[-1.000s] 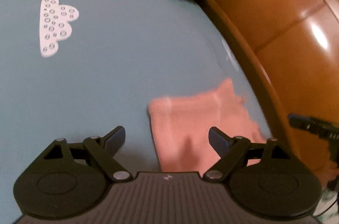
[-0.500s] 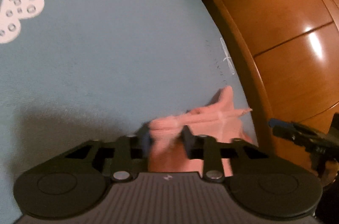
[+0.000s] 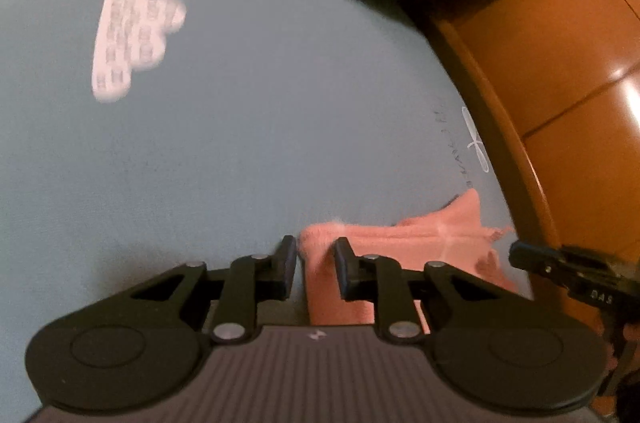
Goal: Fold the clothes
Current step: 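Close the right gripper on the same edge beside the left gripper, then lift the edge with both grippers and fold it over the sweater body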
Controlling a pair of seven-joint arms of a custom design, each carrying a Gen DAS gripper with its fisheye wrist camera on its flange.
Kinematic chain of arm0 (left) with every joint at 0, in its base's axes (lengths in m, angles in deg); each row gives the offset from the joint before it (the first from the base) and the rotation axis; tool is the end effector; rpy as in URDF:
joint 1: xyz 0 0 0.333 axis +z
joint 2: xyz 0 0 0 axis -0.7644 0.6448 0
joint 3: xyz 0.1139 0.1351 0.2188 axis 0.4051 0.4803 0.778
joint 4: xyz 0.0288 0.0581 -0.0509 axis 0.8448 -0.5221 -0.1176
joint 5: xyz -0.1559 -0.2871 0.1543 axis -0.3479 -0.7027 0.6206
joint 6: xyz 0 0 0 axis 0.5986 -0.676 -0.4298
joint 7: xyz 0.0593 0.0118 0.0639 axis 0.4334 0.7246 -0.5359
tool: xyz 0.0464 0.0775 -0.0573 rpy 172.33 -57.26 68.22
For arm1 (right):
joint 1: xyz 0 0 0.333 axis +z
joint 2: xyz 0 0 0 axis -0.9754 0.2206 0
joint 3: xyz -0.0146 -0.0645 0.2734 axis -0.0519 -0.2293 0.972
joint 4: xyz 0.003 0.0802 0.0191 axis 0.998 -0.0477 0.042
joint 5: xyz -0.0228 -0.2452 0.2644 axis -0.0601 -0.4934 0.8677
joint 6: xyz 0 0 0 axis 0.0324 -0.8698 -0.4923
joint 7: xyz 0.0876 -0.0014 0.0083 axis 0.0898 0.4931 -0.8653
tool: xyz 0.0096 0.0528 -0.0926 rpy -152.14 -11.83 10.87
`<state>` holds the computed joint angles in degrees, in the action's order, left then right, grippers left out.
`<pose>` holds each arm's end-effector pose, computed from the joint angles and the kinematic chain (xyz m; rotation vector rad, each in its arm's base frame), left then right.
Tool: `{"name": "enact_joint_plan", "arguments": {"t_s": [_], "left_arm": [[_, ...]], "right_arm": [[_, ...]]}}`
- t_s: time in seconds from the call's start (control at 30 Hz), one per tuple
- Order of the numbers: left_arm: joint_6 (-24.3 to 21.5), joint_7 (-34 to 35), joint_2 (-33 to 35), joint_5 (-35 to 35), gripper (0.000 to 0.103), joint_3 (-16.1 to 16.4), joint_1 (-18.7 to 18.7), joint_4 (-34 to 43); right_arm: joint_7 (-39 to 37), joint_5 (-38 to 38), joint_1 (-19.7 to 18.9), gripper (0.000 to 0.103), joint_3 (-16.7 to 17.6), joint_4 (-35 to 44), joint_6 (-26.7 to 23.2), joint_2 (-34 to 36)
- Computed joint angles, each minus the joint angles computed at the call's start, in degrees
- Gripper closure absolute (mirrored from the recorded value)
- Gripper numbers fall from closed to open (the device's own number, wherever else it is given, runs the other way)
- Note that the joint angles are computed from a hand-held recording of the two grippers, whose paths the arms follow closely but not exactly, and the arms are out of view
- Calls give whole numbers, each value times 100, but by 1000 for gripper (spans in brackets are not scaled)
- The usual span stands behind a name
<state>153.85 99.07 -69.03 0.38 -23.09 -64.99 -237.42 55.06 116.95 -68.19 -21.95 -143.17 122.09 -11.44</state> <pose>0.3764 -0.1805 0.5037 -2.3059 1.6741 -1.1458 0.4414 -0.0118 0.5679 -2.1836 1.1735 -0.1826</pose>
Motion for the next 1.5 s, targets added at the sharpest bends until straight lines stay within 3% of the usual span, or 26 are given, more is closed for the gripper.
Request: {"name": "enact_joint_plan", "arguments": {"t_s": [0.07,0.13,0.2,0.27,0.33,0.43,0.53,0.7,0.77,0.83,0.9,1.0,1.1,1.13,1.2,1.27,1.33,1.37,1.47,1.5], "left_arm": [[-217,-130,-258,514,74,-281,339,24],[-95,70,-150,671,74,-291,231,210],[75,681,71,493,72,-6,-260,400],[289,1717,436,181,69,336,-903,660],[513,2354,844,22,69,327,-1097,930],[780,2846,1458,-237,69,237,-1122,1336],[610,3063,1780,-492,68,191,-972,1573],[593,3808,2071,-1532,66,229,-958,1838],[634,4140,2189,-2155,66,256,-961,1958],[632,4129,2246,-2467,67,191,-849,2047],[630,3770,2129,-2348,67,62,-693,1993],[825,3854,1737,-2413,53,24,-785,1662],[770,3068,1874,-1422,51,-221,-449,1614],[848,2746,1862,-1106,51,-297,-342,1526],[567,2049,1737,-556,51,-355,-137,1409],[644,2199,1628,-938,53,-110,-376,1303],[666,2363,1530,-989,52,0,-480,1313],[731,2458,1508,-1007,51,29,-527,1330],[804,3349,1552,-1781,51,380,-1084,1549],[715,3498,1619,-1849,51,364,-1107,1643]], "right_arm": [[-166,47,60,85,115,-288,538,-58],[-139,16,130,85,177,-358,838,104],[-11,-52,164,85,241,-329,993,349],[-30,107,222,85,218,-366,1155,440],[34,150,219,85,205,-290,1100,493],[53,186,172,85,147,-144,866,432],[-215,457,202,85,18,30,615,512],[-411,631,167,87,199,43,1005,957],[-315,872,106,88,194,231,876,1137],[-159,938,-8,89,232,379,706,1218],[19,883,-132,88,285,410,670,1135],[-61,1135,-171,86,219,353,750,978],[95,945,-212,86,316,477,820,1228],[149,793,-238,93,371,490,904,1325],[161,1044,-281,99,305,585,867,1484],[375,1146,-393,102,315,649,916,1533],[513,1131,-452,92,374,579,1199,1440],[604,1082,-459,92,405,554,1327,1396],[582,1385,-424,92,283,725,1006,1449],[580,1280,-426,92,327,760,955,1489]]}}
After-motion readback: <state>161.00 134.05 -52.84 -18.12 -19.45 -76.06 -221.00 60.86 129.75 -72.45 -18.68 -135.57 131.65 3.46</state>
